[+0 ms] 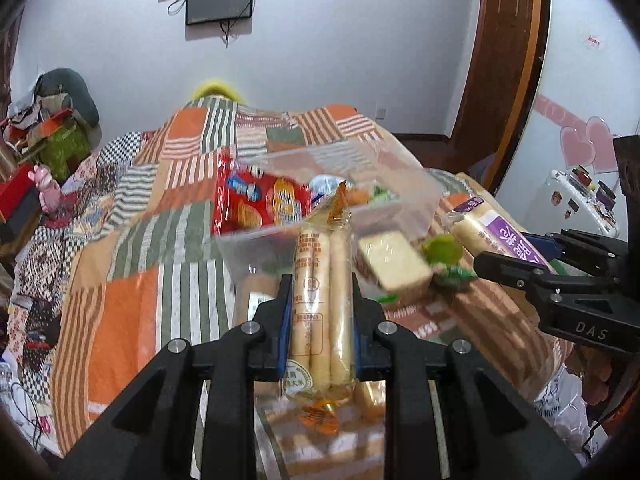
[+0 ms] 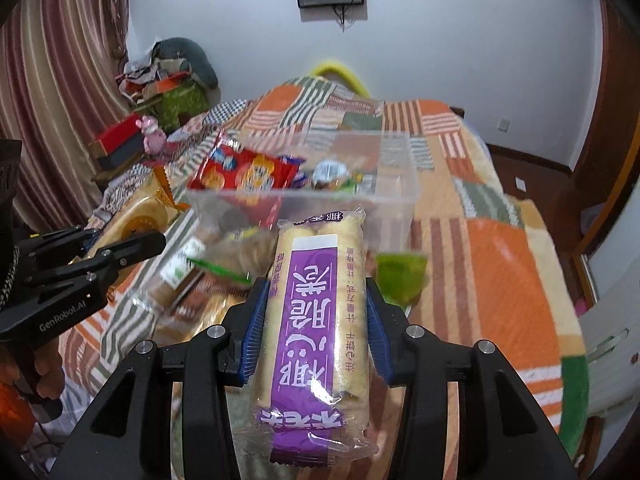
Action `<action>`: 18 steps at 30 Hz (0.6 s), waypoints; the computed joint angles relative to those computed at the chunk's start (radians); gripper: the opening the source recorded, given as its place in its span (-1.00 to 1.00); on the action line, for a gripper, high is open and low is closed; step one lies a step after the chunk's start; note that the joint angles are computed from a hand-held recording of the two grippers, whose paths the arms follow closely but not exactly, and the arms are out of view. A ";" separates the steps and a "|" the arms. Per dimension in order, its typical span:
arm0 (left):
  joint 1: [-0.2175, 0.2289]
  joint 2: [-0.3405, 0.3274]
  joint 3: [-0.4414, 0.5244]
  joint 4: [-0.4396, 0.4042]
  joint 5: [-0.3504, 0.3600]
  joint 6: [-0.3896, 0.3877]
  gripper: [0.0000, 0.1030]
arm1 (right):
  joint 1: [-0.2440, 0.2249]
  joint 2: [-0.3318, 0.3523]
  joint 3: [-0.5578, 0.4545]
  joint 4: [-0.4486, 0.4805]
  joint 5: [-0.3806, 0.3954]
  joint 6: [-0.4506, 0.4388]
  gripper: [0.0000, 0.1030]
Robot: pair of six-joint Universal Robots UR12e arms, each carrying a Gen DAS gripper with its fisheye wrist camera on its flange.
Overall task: Organize snacks
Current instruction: 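Carry both packs over the clear box and release them inside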
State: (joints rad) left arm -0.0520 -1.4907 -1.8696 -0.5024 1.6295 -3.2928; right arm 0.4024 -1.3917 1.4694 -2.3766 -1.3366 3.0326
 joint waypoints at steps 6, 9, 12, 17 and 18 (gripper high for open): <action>-0.002 -0.033 0.047 0.036 0.002 0.012 -0.56 | -0.003 0.026 -0.041 -0.033 -0.001 0.013 -0.19; 0.001 -0.052 0.072 0.054 -0.008 0.015 -0.56 | -0.003 0.041 -0.061 -0.053 -0.005 0.014 -0.19; 0.002 -0.073 0.097 0.065 -0.013 0.021 -0.56 | -0.004 0.056 -0.079 -0.070 -0.008 0.013 -0.19; 0.005 -0.103 0.132 0.064 -0.020 0.017 -0.56 | -0.007 0.083 -0.111 -0.086 -0.007 0.021 -0.19; 0.006 -0.110 0.137 0.064 -0.020 0.018 -0.56 | -0.007 0.090 -0.119 -0.090 -0.009 0.022 -0.19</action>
